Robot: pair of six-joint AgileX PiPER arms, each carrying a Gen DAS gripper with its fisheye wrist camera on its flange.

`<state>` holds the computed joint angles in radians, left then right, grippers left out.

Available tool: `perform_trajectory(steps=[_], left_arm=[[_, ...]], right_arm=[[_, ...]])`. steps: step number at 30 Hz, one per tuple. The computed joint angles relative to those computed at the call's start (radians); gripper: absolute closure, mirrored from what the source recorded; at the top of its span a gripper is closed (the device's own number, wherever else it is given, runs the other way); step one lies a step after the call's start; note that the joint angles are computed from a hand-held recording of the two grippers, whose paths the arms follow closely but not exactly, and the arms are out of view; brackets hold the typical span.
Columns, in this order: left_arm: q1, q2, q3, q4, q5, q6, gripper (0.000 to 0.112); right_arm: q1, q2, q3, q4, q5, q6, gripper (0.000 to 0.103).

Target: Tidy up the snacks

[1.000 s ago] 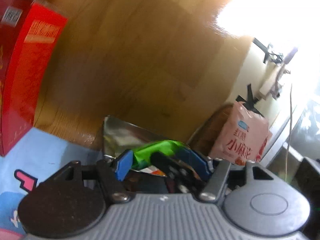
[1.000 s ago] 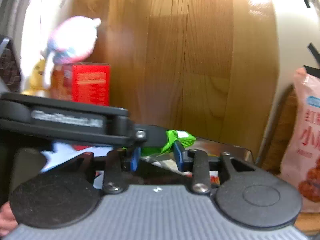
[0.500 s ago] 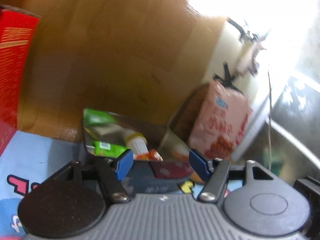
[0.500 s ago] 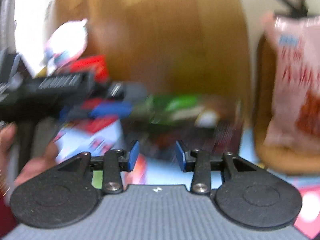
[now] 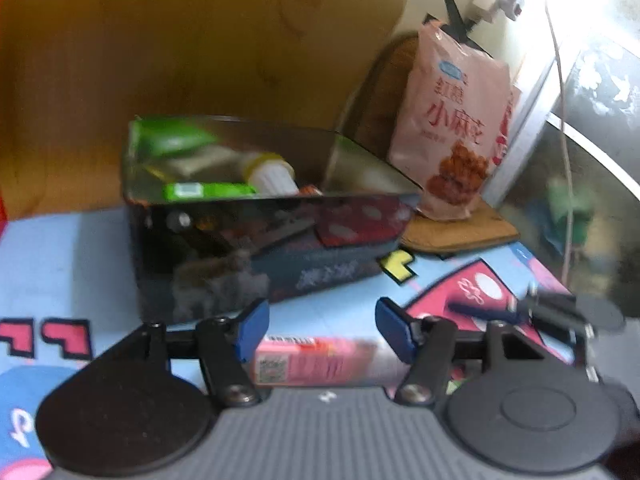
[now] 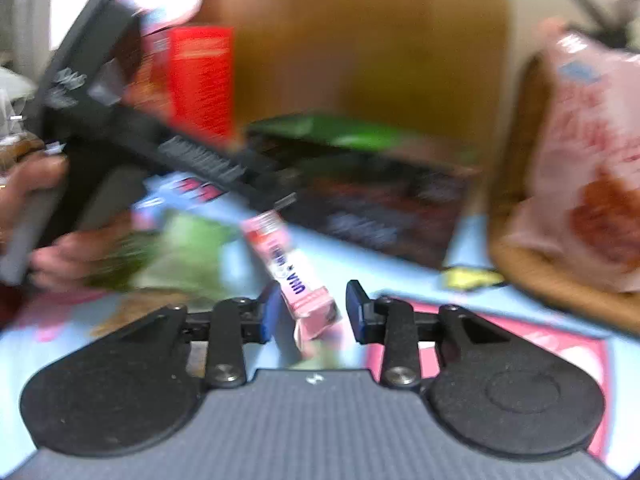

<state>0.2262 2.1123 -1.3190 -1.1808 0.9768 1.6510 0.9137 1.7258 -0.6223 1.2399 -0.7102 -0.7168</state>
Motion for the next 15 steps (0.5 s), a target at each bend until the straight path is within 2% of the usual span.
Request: perform_trajectory(steps=[1, 2, 7, 10, 15], left_arm=[[-0.008, -0.003, 0.005, 0.003, -0.011, 0.002, 0.053], [-0.014, -0.013, 0.025, -0.008, -0.033, 0.024, 0.053], [-0.024, -0.048, 0.075, -0.03, -0.088, 0.044, 0.052], [-0.04, -0.099, 0.155, -0.089, -0.172, 0.109, 0.047], [-0.077, -0.193, 0.336, -0.276, -0.326, 0.331, 0.042]], right_arm=[[0.015, 0.008, -0.001, 0.068, -0.06, -0.029, 0.061], [0.013, 0.003, 0.009, 0.096, -0.084, -0.018, 0.061], [-0.063, -0.134, 0.166, -0.101, -0.014, 0.367, 0.06], [-0.103, -0.135, 0.185, -0.205, 0.03, 0.511, 0.06], [-0.05, -0.12, 0.236, -0.267, 0.044, 0.701, 0.058]])
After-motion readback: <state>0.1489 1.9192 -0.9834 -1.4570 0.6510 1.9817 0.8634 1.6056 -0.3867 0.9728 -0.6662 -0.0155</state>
